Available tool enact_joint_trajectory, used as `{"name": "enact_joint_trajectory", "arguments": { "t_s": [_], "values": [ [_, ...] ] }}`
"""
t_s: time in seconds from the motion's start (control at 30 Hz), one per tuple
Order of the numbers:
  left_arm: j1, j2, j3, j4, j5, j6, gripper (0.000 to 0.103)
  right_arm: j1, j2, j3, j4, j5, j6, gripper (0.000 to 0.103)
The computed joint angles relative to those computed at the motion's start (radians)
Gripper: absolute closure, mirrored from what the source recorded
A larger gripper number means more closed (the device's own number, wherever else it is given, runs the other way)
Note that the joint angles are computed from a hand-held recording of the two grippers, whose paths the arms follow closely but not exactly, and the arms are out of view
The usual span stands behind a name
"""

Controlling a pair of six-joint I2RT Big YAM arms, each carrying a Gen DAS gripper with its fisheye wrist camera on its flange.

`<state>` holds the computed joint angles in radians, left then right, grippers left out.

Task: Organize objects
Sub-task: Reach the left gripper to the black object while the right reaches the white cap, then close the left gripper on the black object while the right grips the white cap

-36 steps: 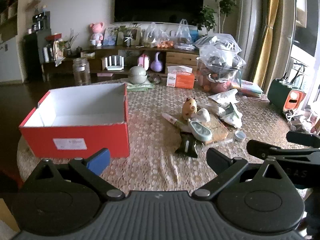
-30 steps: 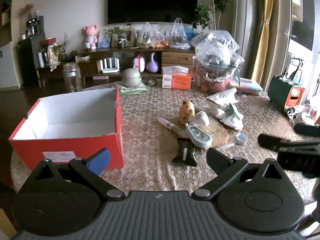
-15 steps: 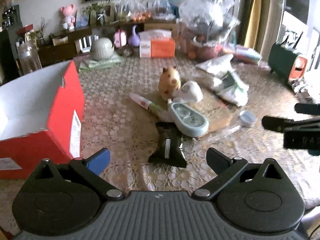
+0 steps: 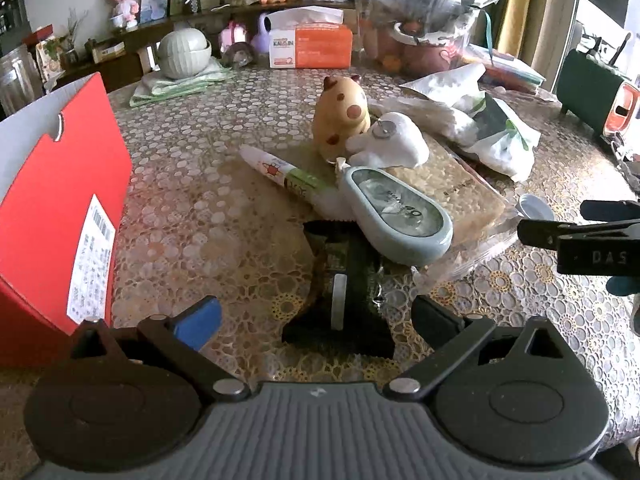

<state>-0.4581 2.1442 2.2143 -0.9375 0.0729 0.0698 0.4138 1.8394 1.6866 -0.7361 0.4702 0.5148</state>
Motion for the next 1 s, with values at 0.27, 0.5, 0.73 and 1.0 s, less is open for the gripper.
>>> {"name": "enact_joint_trajectory", "arguments": {
  "t_s": [0.27,0.5,0.73,1.0],
  "values": [
    [0.003,0.016,0.027,-0.009,0.023,-0.01,0.034,-0.005,0.009,0.001,0.014,-0.025,-0.041,0.046],
    [0.003,0.001,0.005,0.009,0.031,0.003,0.056,-0.007,0.005,0.001,0.013,-0.024,-0.04,0.066],
    [0.005,-0.037,-0.04,0.022,0.018,0.014,0.061,0.014,-0.031,-0.017,-0.027,0.001,0.005,0.066],
    [0.026,-0.139,-0.164,0.062,0.041,0.003,0.069,0.087,-0.086,0.0,-0.101,0.02,0.029,0.066]
  ]
}}
